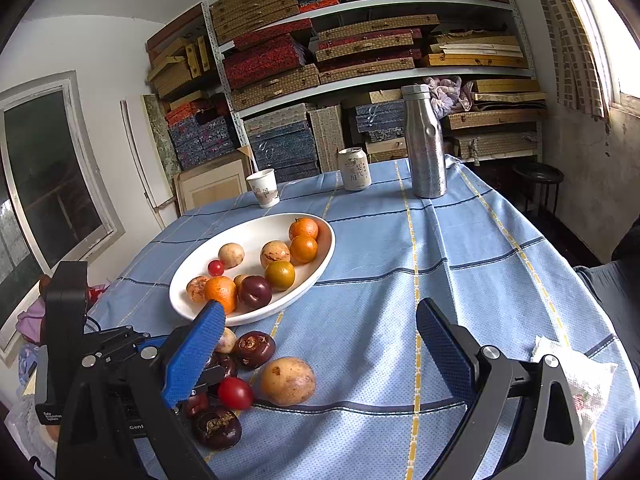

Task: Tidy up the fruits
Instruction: 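Grasp a brown speckled fruit with the left gripper while the right gripper grasps a tan potato-like fruit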

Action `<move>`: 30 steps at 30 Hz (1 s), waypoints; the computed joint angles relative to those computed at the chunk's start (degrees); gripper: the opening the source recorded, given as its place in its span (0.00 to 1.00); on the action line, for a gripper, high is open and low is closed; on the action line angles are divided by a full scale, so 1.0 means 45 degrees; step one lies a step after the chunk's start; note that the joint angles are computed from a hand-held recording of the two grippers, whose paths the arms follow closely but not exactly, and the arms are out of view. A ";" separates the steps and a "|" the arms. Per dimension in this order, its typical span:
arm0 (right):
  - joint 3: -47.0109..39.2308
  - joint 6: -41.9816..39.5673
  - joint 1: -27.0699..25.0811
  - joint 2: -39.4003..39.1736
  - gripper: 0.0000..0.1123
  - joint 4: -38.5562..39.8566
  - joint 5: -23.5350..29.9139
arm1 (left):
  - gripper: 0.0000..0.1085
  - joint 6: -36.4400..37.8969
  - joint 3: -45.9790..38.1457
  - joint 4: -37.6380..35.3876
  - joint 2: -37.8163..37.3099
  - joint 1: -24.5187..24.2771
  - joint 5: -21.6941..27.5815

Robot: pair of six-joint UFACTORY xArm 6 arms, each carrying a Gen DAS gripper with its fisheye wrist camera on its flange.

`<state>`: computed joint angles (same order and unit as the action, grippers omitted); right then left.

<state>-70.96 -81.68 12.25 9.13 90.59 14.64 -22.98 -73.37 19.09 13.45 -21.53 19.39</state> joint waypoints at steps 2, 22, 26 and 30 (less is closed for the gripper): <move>0.0031 0.0022 -0.0041 -0.0012 0.86 -0.0043 0.0052 | 0.50 0.0142 0.0028 -0.0099 -0.0002 -0.0022 -0.0049; 0.0011 0.3037 0.0197 0.0635 0.86 -0.3702 0.0409 | 0.38 -0.2556 0.1497 0.1774 -0.1472 0.0847 -0.0852; 0.0035 0.4435 0.0341 0.0919 0.86 -0.5587 0.0693 | 0.38 -0.3067 0.1668 0.1992 -0.1710 0.1169 -0.0851; 0.0015 0.5125 0.0400 0.1064 0.80 -0.6564 0.0977 | 0.38 -0.3119 0.1819 0.1951 -0.1879 0.1297 -0.0979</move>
